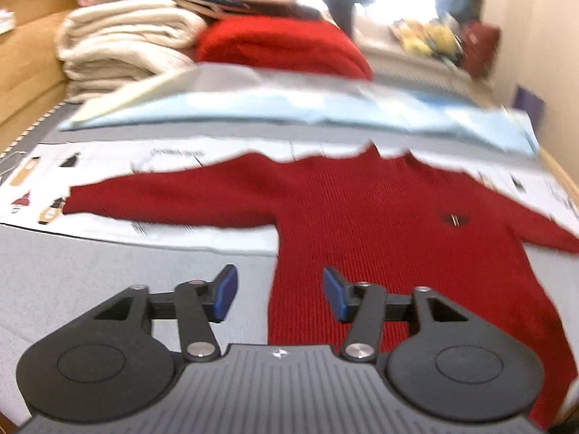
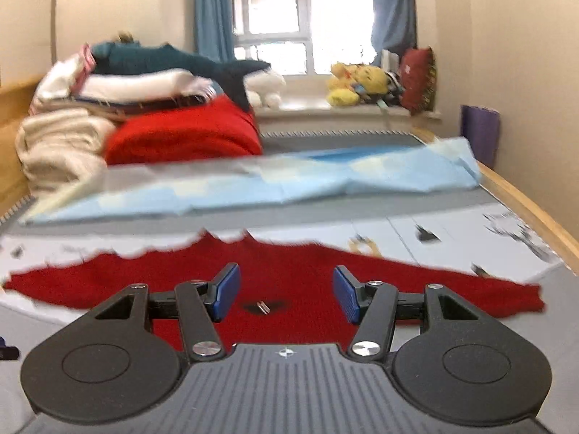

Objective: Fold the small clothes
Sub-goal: 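Release the sweater and lift both tools above it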

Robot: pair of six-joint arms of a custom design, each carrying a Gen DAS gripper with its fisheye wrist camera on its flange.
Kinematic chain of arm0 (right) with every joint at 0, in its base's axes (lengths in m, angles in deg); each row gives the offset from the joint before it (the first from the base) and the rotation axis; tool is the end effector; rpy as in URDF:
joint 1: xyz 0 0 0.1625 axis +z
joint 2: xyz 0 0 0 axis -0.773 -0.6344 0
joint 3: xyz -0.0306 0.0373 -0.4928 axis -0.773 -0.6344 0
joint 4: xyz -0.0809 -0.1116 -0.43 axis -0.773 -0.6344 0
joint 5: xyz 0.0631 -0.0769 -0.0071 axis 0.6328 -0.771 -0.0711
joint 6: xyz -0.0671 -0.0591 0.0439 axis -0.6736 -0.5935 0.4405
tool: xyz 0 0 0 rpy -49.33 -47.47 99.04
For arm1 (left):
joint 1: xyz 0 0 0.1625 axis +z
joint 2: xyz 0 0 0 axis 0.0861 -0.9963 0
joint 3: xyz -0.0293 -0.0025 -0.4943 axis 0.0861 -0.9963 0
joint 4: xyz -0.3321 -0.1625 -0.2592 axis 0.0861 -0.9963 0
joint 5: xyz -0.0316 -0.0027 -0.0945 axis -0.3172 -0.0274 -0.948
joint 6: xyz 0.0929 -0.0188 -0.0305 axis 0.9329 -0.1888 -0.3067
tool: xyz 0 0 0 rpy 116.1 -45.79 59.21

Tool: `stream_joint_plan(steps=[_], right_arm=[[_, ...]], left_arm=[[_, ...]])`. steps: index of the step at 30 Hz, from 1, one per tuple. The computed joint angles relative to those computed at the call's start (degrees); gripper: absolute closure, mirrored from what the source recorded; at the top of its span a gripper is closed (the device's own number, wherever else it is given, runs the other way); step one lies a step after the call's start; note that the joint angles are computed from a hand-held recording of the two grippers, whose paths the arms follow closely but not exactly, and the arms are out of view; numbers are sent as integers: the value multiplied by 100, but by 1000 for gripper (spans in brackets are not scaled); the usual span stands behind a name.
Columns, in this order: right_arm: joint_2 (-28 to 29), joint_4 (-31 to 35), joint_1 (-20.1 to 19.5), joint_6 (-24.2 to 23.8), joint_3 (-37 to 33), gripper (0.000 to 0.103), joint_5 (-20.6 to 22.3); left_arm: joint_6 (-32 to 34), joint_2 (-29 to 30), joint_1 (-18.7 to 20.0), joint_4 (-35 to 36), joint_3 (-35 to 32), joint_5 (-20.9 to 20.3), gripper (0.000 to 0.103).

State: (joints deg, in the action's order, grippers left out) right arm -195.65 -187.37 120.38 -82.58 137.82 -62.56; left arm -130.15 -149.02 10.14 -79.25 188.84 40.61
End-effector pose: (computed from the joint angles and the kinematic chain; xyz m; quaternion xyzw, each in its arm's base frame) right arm 0.0252 -0.3231 0.4235 0.1697 -0.8050 0.4881 0.2914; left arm -0.3138 -0.3082 0.0817 0.1208 0.8493 -0.3775 0.3486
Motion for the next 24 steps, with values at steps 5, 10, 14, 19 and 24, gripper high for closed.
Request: stream_joint_plan(steps=[5,10,14,19,24], right_arm=[[852,-686,642,71,-217,40,-429],[1233,-657,540,-205,-156,41,-775],[1152,27,656,184,-428,41,-711],[1200,45,757,84,-659,41,-739],[1223,262,630,406,-886,41,-732]], left_arm=[[-709,157,95,797,-368,339,41],[-620,431,225,629,-544,561,42],[-720,509,393,685,-726,704,42],[-1078,319,1092,1182,-1491,180,58],[-665,512,1549,942,-1962,978,62]])
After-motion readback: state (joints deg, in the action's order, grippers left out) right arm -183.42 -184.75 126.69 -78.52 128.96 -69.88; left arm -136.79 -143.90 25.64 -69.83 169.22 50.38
